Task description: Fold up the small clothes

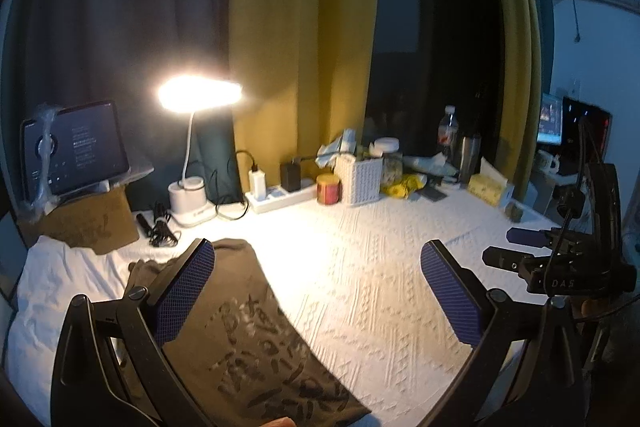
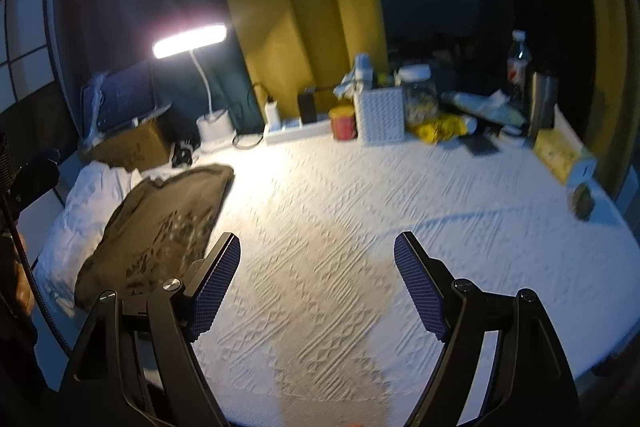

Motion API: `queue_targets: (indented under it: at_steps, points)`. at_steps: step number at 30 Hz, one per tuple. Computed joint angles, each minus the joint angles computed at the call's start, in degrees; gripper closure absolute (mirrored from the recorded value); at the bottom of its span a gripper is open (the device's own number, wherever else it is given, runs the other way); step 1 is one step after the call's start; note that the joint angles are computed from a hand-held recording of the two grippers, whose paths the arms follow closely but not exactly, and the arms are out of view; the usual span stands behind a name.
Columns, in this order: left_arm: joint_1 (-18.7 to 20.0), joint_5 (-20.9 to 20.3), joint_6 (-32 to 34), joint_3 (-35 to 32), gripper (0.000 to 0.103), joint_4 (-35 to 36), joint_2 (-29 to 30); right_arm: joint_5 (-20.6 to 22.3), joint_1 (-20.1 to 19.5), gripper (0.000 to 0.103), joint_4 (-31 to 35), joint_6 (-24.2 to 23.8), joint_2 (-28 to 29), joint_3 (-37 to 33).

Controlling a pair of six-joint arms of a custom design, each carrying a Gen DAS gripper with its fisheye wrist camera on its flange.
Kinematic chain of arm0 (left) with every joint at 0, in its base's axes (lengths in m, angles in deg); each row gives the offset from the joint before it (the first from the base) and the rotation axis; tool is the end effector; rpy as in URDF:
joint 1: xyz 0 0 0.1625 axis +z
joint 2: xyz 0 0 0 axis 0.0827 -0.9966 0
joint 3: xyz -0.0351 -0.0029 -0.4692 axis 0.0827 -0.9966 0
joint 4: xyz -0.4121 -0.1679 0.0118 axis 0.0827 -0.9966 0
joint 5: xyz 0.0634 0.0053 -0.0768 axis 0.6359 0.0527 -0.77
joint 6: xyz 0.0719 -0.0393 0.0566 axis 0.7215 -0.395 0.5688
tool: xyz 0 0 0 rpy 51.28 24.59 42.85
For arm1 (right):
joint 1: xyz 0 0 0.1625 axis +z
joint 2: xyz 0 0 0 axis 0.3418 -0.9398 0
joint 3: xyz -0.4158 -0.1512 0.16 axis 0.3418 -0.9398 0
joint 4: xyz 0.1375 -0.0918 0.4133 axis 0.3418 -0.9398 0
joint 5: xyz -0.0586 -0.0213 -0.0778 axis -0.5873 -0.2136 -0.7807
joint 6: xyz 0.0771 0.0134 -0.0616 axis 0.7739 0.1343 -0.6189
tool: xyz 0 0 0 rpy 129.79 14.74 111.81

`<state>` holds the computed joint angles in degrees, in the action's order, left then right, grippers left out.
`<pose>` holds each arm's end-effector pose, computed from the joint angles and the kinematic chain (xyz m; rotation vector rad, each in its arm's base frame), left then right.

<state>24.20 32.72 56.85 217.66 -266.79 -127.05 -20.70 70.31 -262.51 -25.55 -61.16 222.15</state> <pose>-0.3015 -0.4171 0.0865 0.7513 2.1091 -1.4058 0.1135 -0.4382 0.2828 0.6919 -2.3785 1.0065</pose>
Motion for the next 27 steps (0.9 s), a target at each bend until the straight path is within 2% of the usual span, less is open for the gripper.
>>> queue_targets:
  at_steps: [7, 10, 12, 21, 27]
  points:
    - [-2.2, 3.2, 9.6, -2.2, 0.001, -8.4, 1.1, -0.5, 2.1, 0.021, -2.7, -0.9, -1.9, -0.3]
    - [-3.2, 5.8, 17.5, -4.2, 0.001, -15.0, 2.6, -0.5, 3.1, 0.021, -3.7, -1.2, -2.7, -0.2]
    - [-3.5, 5.7, 20.5, -4.6, 0.001, -17.8, 2.6, -1.1, 4.0, 0.021, -4.7, -1.6, -2.8, -0.2]
    - [-5.0, 4.2, 28.2, -4.4, 0.001, -26.2, 1.2, -4.8, 8.9, 0.021, -10.6, -4.4, -2.6, -0.2]
    - [-6.6, 5.8, 32.9, -4.7, 0.001, -31.2, 1.4, -6.2, 12.0, 0.021, -15.9, -6.1, -1.8, 0.0]
